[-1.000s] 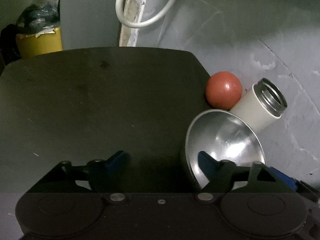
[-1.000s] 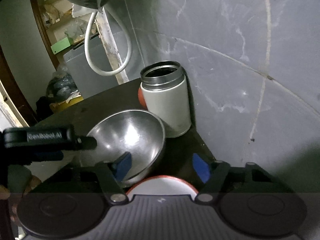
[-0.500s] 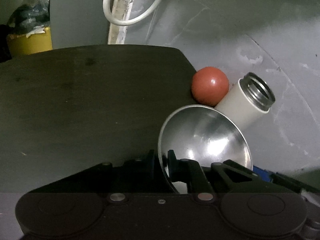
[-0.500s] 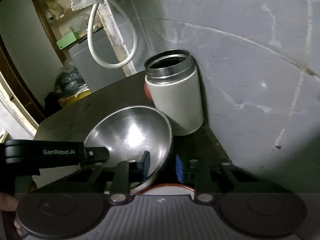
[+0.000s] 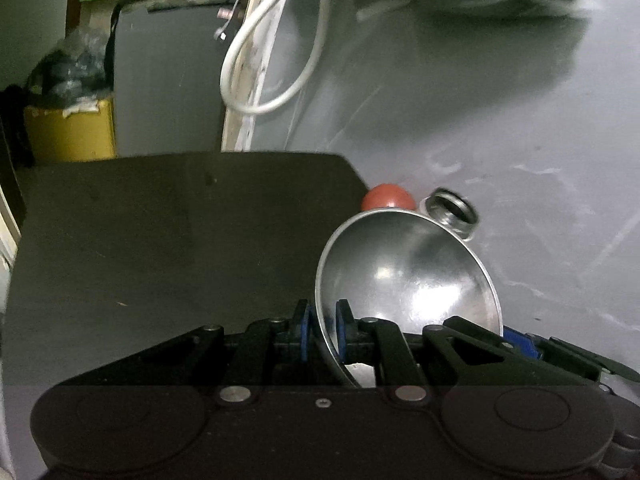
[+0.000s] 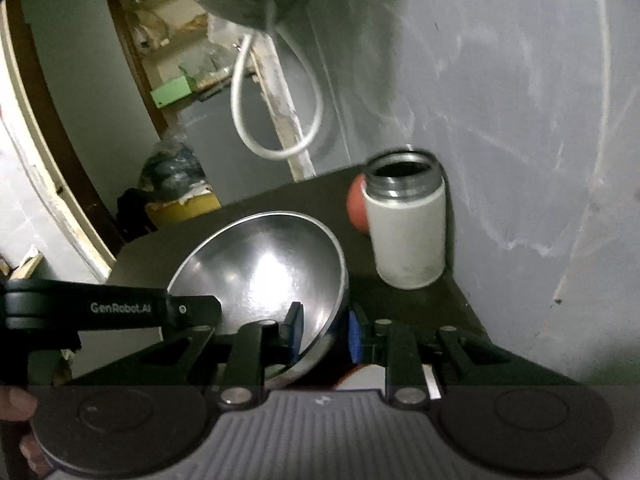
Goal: Organize plates and bowls
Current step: 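Close both grippers on opposite sides of the steel bowl's rim, then lift the steel bowl and carry it beside the plate stack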
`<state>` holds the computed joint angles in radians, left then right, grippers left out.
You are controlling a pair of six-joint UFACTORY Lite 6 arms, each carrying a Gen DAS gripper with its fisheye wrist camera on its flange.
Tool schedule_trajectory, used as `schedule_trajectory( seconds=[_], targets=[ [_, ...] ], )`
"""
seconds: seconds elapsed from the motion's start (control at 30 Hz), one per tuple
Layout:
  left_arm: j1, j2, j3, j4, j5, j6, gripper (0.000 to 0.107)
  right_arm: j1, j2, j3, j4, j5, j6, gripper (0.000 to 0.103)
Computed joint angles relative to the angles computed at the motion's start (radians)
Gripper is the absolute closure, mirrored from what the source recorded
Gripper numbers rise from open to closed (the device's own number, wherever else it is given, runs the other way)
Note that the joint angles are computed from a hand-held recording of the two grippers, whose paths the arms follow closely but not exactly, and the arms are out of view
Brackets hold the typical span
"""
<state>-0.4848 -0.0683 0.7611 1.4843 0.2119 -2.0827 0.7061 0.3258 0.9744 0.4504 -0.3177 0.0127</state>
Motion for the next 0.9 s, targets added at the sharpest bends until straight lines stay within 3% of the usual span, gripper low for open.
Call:
schedule_trajectory(
  seconds=[0.2, 0.43, 0.7, 0.9],
  targets=[
    [-0.149, -0.282, -0.131, -0.417, 0.123, 0.377, 0.093, 0.14, -0.25, -0.156, 0.464, -0.038, -0.398, 0.077],
    [-0.435, -0.55, -0.308, -0.502, 0.306, 0.331, 0.093, 0.422, -0.508, -0.334, 1.026, -0.232, -0.762, 0.077],
    [-0.807, -0.704, -0.455, -0.605, 0.495, 0.181, 0.093, 0.834, -0.618, -0.445, 1.378, -0.532, -0.761, 0.077],
    [-0.947, -0.695, -0.498, -0.651, 0.495, 0.131, 0.093, 1.059, -0.591, -0.446, 1.539, -0.669, -0.665, 0.077]
  ],
)
